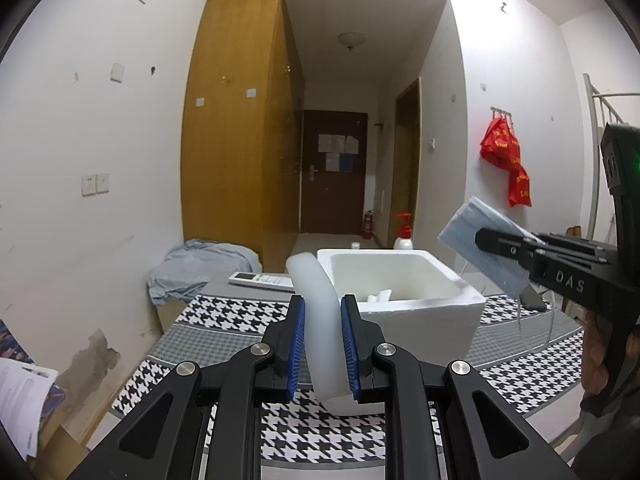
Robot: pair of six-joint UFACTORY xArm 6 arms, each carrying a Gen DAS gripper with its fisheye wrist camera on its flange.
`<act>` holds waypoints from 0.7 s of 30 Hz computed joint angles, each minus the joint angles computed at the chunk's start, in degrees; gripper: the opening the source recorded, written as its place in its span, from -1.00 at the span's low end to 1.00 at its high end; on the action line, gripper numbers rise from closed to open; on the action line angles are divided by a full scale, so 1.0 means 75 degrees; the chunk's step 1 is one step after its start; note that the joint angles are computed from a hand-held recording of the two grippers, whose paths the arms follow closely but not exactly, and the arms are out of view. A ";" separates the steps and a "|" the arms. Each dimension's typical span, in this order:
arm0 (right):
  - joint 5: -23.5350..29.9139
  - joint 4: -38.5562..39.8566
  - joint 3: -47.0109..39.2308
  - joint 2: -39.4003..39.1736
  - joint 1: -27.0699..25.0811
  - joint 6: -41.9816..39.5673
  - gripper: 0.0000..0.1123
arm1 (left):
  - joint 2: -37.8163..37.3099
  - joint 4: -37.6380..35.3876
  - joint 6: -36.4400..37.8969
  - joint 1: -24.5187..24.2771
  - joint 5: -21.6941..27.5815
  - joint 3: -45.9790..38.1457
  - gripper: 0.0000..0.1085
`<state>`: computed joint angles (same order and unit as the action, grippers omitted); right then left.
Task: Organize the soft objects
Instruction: 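Lift and carry the foam roll and blue mask over the foam box with both tools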
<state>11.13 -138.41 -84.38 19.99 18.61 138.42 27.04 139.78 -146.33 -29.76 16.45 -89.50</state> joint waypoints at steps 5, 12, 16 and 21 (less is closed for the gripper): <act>-0.0124 0.0176 -0.0397 0.0248 -0.0006 -0.0264 -0.80 | -0.0009 -0.0178 0.0139 0.0045 0.0063 0.0040 -0.63; -0.0480 0.0583 -0.1059 0.0732 -0.0072 -0.0706 -0.80 | 0.0075 -0.0495 0.0439 0.0121 0.0081 -0.0007 -0.63; -0.0638 0.0882 -0.1362 0.0973 -0.0125 -0.1023 -0.80 | 0.0136 -0.0603 0.0509 0.0191 0.0053 -0.0059 -0.63; -0.0841 0.1938 -0.1849 0.1388 -0.0215 -0.2109 -0.80 | 0.0219 -0.0769 0.0596 0.0266 0.0004 -0.0136 -0.63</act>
<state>4.82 -123.88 -98.25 30.41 17.00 122.61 28.68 134.01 -141.86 -27.77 16.48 -90.52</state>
